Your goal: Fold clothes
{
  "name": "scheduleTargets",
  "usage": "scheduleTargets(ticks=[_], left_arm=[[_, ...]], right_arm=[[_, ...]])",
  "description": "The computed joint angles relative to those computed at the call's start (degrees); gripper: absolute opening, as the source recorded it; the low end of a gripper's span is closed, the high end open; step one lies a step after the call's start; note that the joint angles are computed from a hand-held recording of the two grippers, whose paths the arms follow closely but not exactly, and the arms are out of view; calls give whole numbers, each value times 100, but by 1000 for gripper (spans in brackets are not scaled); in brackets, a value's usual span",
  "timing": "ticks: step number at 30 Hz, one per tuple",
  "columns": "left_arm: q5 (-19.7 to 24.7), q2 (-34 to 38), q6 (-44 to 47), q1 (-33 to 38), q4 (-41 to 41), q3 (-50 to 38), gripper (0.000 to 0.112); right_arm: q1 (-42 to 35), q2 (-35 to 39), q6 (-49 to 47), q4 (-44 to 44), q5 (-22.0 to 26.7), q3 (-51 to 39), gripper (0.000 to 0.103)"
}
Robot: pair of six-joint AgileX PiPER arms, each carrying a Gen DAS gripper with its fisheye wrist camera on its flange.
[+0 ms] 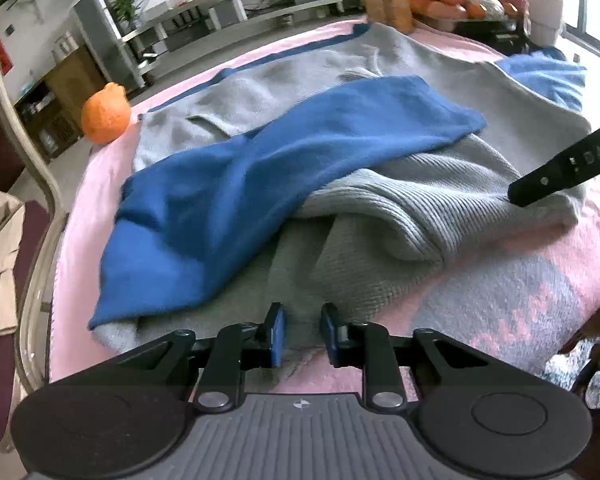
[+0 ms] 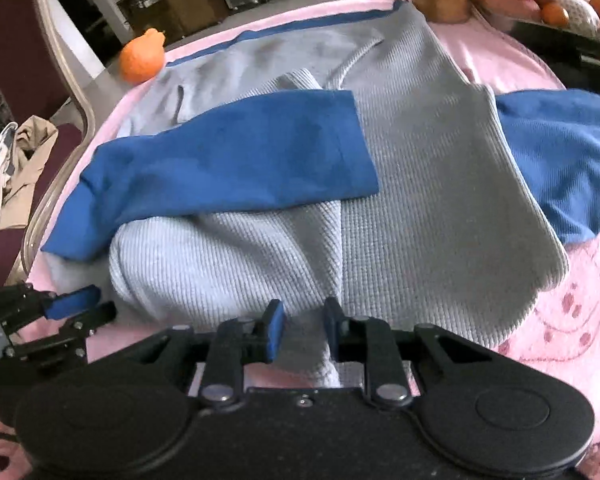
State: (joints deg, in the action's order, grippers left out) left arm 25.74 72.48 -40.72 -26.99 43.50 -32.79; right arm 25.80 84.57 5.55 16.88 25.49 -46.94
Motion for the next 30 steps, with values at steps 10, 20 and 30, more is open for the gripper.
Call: scheduleTargets(ticks=[10, 20, 30], left_arm=[[820, -754, -507, -721, -628, -1095, 26], [1036, 954, -207, -1523, -1612, -3164, 30], [1021, 3029, -163, -1747, -2094, -5035, 33]], right_arm=[[-2127, -1469, -2720, 3757, -238, 395, 50], [-4709, 133, -1705, 3471, -487, -789, 35], [-5325, 1845, -252, 1824, -857, -2158, 34]])
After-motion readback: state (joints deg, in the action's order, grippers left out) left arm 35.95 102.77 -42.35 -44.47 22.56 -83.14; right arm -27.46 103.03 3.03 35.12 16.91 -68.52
